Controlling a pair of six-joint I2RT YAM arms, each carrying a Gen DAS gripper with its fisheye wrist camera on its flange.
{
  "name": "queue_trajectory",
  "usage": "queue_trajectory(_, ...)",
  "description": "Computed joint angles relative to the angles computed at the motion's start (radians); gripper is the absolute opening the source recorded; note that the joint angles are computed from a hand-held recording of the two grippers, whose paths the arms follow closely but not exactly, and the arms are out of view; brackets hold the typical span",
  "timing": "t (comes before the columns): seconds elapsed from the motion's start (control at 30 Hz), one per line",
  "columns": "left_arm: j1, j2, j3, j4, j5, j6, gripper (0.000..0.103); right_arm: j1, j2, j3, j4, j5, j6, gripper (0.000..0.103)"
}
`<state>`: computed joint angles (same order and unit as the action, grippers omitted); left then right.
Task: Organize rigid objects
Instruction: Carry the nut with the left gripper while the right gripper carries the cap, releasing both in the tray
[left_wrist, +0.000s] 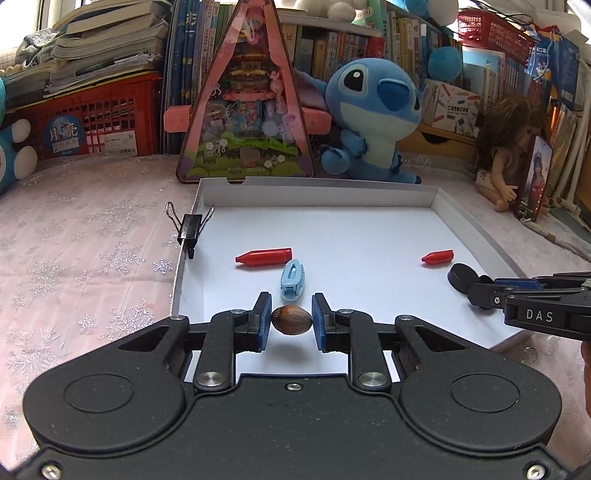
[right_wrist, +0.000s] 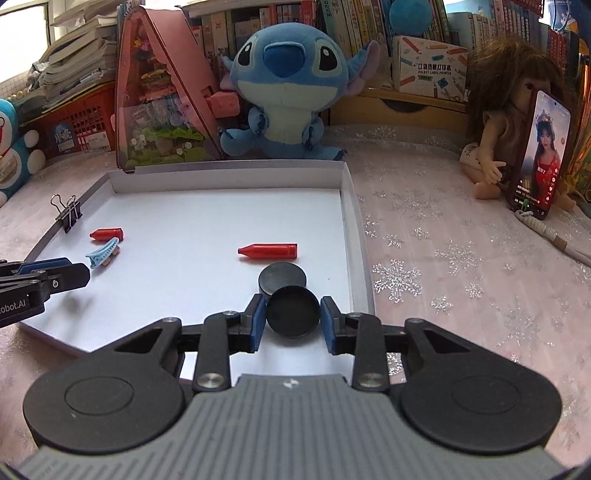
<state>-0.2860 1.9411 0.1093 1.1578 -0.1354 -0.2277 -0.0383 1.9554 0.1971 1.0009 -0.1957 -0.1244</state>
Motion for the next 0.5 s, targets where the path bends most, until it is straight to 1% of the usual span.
queue_trajectory(0.1, 0.007, 0.023, 0.024, -0.015, 0.001, -0.002, 0.022, 0.01, -0.005, 0.009, -0.015, 0.012, -0.001, 0.037)
queue_trajectory(0.2, 0.003, 0.05, 0.035, 0.0, -0.012, 0.007, 0.022, 0.019, -0.009, 0.013, -0.022, 0.02, -0.006, 0.037)
queue_trajectory(0.5, -0.002, 0.062, 0.05, 0.002, -0.027, 0.007, 0.022, 0.012, 0.013, 0.027, -0.01, 0.001, 0.008, 0.038)
